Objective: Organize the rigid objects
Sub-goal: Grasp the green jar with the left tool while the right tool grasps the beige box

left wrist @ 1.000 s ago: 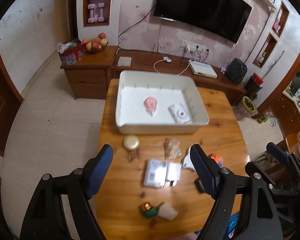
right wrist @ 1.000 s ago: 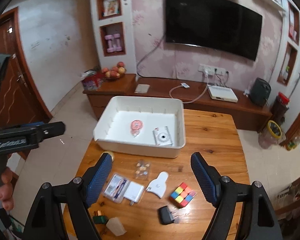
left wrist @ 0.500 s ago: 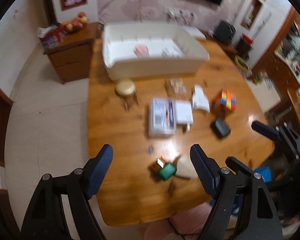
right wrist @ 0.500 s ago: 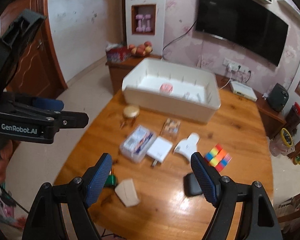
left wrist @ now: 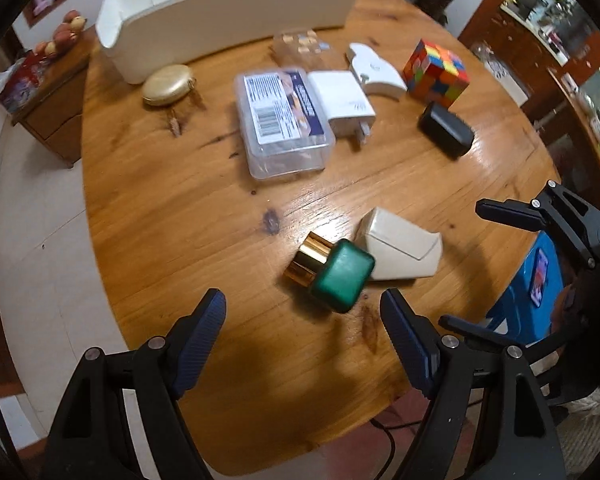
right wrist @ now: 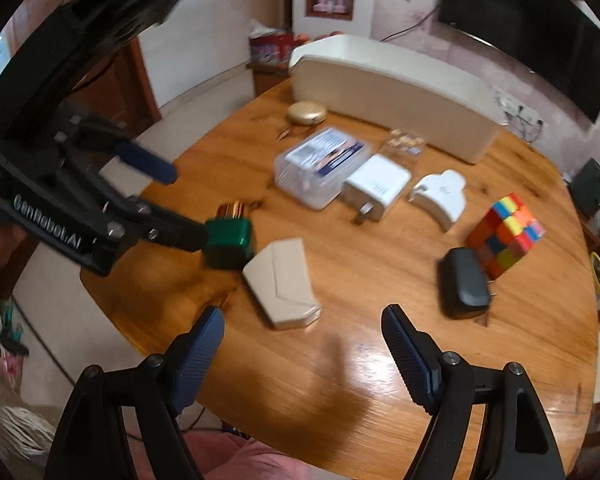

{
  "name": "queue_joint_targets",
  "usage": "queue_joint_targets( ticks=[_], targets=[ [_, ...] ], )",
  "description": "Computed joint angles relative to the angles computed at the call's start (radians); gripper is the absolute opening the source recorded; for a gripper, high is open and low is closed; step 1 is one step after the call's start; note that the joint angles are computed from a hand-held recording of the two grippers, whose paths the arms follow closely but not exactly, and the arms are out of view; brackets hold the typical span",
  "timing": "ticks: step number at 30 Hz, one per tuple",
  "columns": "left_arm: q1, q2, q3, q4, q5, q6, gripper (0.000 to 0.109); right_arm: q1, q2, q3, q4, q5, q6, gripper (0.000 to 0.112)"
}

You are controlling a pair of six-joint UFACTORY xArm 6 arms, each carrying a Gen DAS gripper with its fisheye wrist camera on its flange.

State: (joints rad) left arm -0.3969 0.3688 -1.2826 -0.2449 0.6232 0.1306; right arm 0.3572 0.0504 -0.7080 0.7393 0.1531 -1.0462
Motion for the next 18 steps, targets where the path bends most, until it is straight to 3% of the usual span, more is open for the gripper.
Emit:
queue_joint_targets(
  ticks=[5,11,18],
  targets=[
    [0.002,0.032,-0.034,-0.021,0.042,0.044,0.082,0.035,0.071,-0.029,0.162,-0.058,-0.202,0.082],
    [-0.002,0.051,-0.045,-0.033,0.045,0.086,0.082,0.053,0.134,-0.089,0.305,-0.066,-0.369,0.081],
    [0.000,0.060,-0.058,-0.077,0.046,0.165,0.077,0.053,0.176,-0.136,0.326,-0.031,-0.445,0.069]
  ],
)
